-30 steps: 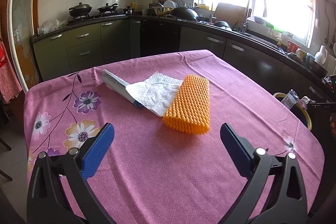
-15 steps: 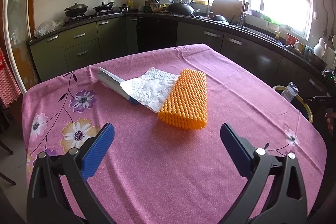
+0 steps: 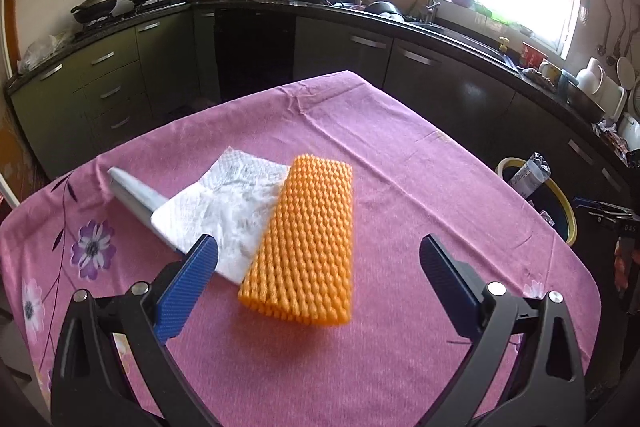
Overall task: Collect trash
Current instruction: 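Reach the left gripper to the orange foam net and grasp it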
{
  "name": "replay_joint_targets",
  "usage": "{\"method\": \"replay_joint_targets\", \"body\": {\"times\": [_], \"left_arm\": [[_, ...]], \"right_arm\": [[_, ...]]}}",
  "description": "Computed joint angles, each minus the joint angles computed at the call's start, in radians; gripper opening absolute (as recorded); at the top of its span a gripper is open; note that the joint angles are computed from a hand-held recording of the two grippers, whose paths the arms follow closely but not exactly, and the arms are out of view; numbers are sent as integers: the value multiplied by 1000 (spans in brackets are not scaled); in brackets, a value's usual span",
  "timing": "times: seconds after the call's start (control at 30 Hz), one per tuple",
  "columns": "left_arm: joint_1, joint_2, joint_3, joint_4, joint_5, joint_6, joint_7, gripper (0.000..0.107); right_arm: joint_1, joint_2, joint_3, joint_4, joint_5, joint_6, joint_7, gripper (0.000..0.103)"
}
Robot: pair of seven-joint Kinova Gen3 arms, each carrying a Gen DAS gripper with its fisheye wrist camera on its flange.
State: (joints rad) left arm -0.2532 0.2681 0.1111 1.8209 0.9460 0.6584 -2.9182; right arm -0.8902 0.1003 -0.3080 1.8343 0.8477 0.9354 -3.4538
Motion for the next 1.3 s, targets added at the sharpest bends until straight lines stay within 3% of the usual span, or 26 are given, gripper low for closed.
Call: {"method": "replay_joint_targets", "body": {"times": [0.17,0.37,0.5,0.57,0.63,1.07,1.3], "left_arm": [[61,74,10,-112,-136,8,113,96],[52,147,40,-202,-233,62,210,96],[35,153,70,-201,-241,68,200,93],[55,152,65,-201,-271,59,220,83],[68,159,61,-209,-300,64,247,80],[71,158,83,-181,-357,-12,294,80],[90,152,78,-173,-403,-30,340,49]], "right_arm": [[-18,20,0,-7,17,-4,-24,78],[-21,20,10,7,18,-28,-39,78],[-18,23,13,7,18,-40,-31,78],[-17,24,15,6,16,-46,-28,78],[-17,25,17,6,14,-52,-26,78],[-13,28,22,10,5,-73,-21,79],[-14,30,27,6,0,-78,-13,79]]}}
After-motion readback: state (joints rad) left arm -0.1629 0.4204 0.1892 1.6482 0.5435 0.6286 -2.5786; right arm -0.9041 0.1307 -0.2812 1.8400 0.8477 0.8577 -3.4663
